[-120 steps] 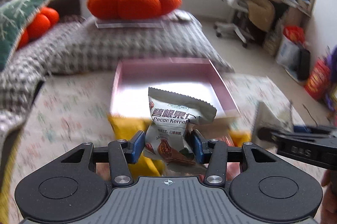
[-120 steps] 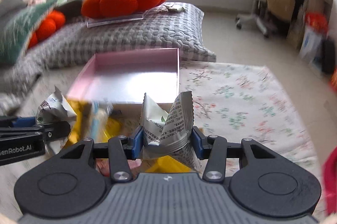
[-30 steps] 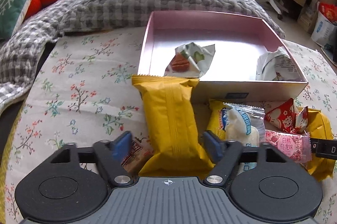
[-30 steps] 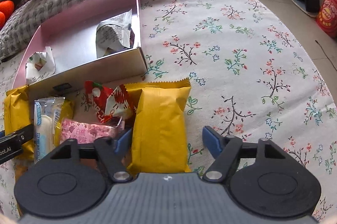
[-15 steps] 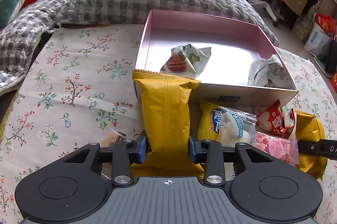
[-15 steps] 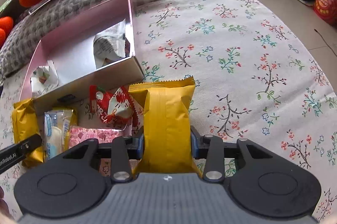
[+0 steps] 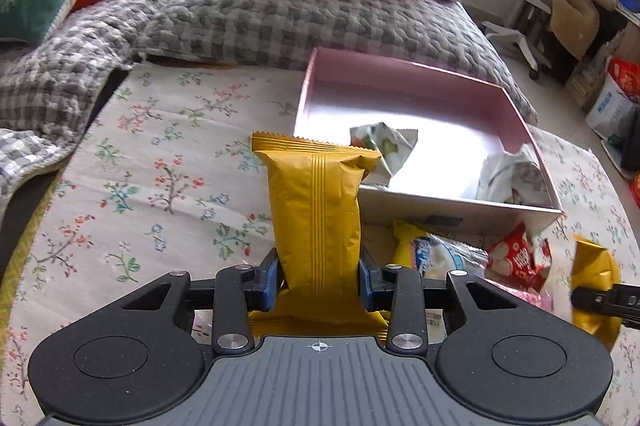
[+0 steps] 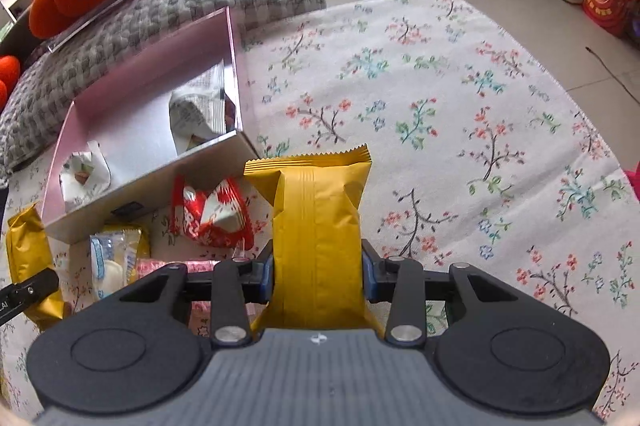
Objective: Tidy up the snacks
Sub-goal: 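Grasp a yellow pastry pack with each gripper and drop them into the box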
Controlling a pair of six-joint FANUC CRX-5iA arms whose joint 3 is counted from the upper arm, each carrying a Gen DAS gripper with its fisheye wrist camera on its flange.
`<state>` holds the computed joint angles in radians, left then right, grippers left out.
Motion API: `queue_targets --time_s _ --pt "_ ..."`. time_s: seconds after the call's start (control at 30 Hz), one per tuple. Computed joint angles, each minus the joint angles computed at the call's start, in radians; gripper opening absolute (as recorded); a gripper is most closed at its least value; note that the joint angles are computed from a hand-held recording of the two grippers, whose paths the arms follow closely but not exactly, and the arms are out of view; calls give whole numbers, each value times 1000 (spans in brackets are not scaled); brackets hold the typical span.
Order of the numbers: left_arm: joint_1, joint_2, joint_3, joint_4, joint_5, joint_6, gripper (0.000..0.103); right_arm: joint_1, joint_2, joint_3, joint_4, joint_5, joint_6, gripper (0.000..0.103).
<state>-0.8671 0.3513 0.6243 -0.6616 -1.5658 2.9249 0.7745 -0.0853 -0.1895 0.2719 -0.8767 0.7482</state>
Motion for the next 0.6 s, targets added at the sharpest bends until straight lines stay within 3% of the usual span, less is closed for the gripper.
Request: queue_targets --time_s 0.6 --pt "-21 24 62 -60 -46 -43 35 -12 -31 -34 61 70 -38 36"
